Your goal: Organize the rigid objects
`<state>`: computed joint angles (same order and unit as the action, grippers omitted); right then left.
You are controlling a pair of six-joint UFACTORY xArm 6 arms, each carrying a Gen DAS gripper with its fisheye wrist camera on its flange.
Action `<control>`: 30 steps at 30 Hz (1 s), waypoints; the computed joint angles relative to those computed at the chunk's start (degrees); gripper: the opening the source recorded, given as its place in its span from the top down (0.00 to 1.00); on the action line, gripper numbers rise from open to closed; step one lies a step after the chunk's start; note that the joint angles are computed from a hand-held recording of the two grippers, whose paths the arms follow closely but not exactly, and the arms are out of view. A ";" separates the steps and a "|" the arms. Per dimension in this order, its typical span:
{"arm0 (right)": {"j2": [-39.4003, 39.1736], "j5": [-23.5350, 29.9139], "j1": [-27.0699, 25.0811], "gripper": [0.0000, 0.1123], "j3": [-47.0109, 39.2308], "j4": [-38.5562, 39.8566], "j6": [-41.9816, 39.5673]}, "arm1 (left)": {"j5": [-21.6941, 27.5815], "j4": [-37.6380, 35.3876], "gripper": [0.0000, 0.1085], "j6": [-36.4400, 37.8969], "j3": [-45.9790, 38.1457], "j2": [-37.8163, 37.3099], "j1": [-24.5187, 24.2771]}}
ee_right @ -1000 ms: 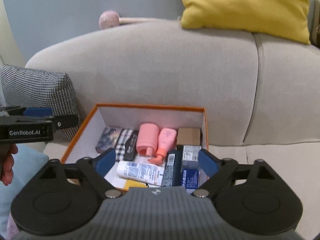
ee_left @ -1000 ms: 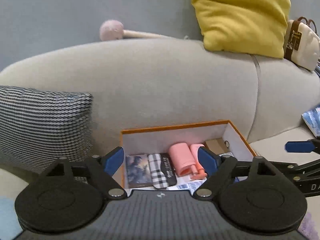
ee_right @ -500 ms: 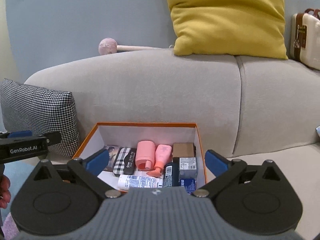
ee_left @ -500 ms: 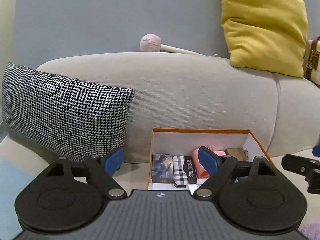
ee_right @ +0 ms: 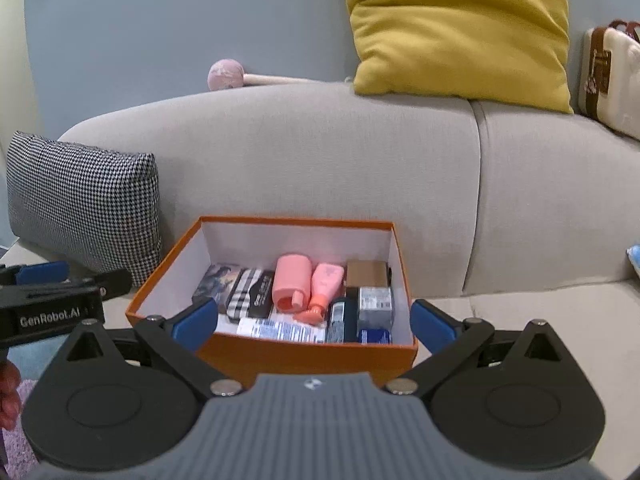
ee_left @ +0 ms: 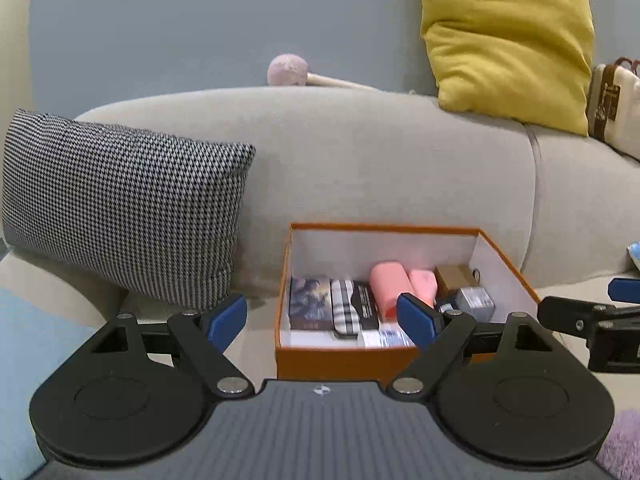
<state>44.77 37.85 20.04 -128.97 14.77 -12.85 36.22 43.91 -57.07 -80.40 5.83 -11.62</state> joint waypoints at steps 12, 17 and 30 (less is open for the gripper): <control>-0.84 2.69 -0.15 0.10 1.12 0.20 1.31 | 1.81 -3.70 0.09 3.53 -0.18 0.11 -0.88; -0.37 3.79 -0.16 0.10 0.11 0.13 1.90 | 1.92 -4.31 0.09 4.22 -0.42 0.30 -0.95; -0.27 5.11 -0.08 0.10 -0.01 0.18 1.42 | 1.72 -4.55 0.09 5.02 -0.39 0.14 -1.00</control>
<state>44.50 42.96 19.96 -128.99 14.95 -11.43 37.94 39.36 -52.05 -80.78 5.97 -12.61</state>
